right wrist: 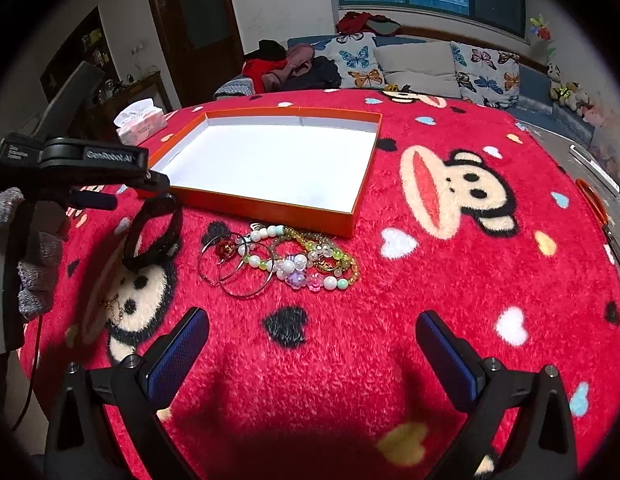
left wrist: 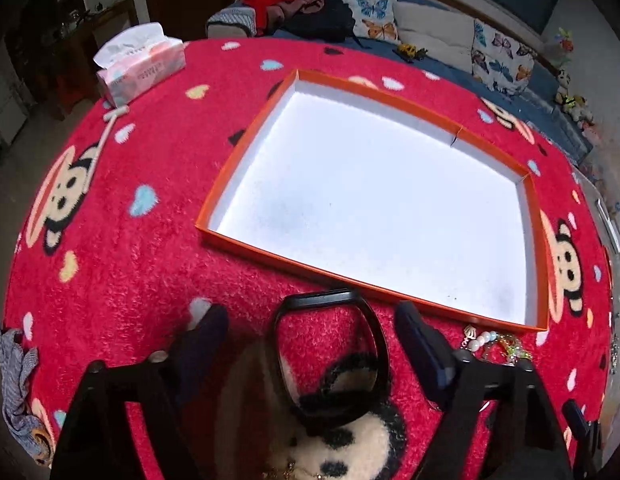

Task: Organize jewelry
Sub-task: 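Close the left gripper on the black watch band and lift it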

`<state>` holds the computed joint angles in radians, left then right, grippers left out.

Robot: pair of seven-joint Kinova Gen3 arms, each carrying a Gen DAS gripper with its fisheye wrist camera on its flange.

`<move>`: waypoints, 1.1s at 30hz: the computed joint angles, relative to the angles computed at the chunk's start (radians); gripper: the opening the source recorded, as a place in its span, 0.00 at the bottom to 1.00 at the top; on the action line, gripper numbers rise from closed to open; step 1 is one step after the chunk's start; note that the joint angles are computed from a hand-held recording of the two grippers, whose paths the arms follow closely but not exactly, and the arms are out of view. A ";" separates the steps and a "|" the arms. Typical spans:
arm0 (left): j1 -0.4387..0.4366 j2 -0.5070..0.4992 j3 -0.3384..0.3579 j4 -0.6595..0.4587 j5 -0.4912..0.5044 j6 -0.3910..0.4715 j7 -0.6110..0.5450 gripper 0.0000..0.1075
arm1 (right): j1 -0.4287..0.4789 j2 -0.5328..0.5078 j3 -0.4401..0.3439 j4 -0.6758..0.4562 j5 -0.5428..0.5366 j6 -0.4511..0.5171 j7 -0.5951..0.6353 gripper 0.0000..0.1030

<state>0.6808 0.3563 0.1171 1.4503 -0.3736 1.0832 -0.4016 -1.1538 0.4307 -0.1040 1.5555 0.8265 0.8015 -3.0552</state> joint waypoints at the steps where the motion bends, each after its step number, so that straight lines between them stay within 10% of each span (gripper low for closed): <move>1: -0.004 0.003 0.000 0.001 0.006 -0.004 0.000 0.76 | 0.001 0.001 -0.001 0.000 -0.001 -0.001 0.003 1.00; 24: -0.039 0.042 -0.003 0.007 0.098 -0.070 -0.054 0.63 | 0.033 0.012 0.010 -0.004 -0.068 -0.060 0.106 1.00; 33: -0.038 0.011 0.002 0.052 0.094 -0.117 -0.094 0.56 | 0.063 0.012 0.011 -0.003 -0.123 -0.089 0.161 0.83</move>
<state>0.6424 0.3668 0.1195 1.5025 -0.2798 0.9658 -0.4958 -1.0910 0.4427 -0.0935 1.5527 0.7038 0.7127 -2.8938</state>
